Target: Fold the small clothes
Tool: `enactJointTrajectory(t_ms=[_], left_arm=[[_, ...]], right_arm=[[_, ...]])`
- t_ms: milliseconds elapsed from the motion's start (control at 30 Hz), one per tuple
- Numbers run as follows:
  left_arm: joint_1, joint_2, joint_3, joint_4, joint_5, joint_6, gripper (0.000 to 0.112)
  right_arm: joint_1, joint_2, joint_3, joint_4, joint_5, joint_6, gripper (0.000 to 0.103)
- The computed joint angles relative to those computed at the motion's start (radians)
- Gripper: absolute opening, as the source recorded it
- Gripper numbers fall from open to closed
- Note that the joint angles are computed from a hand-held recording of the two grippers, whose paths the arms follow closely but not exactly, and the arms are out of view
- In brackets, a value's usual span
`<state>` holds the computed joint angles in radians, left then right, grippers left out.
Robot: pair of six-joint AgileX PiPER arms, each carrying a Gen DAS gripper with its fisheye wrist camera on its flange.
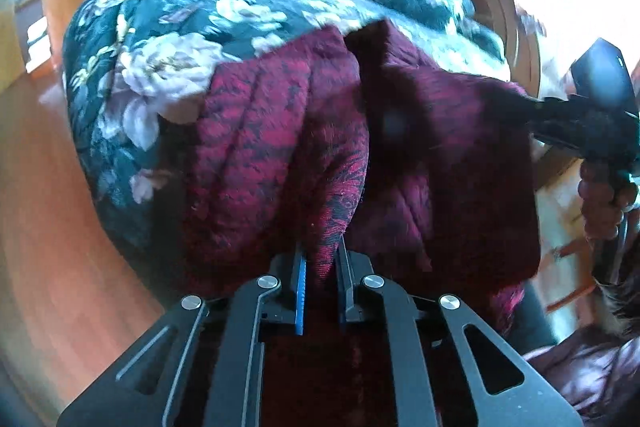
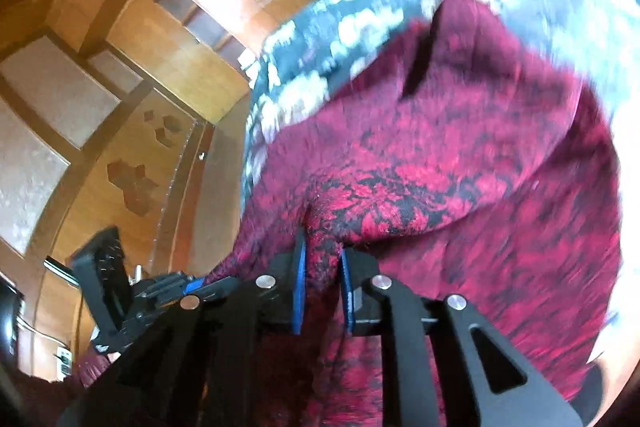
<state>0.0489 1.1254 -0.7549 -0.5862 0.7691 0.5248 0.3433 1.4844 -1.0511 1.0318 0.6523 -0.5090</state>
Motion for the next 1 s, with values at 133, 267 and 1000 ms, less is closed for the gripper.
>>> enactJointTrajectory(t_ms=[133, 267, 1000], left_arm=[[0.125, 0.051, -0.123, -0.095, 0.046, 0.043, 0.009], [0.182, 0.175, -0.338, -0.046, 0.037, -0.012, 0.009], [0.311, 0.637, -0.880, 0.362, 0.063, -0.478, 0.064]], right_arm=[[-0.144, -0.012, -0.103, -0.015, 0.032, -0.017, 0.013], [-0.277, 0.092, -0.272, -0.050, 0.028, 0.035, 0.013], [-0.847, 0.303, -0.298, 0.073, 0.173, 0.228, 0.101]])
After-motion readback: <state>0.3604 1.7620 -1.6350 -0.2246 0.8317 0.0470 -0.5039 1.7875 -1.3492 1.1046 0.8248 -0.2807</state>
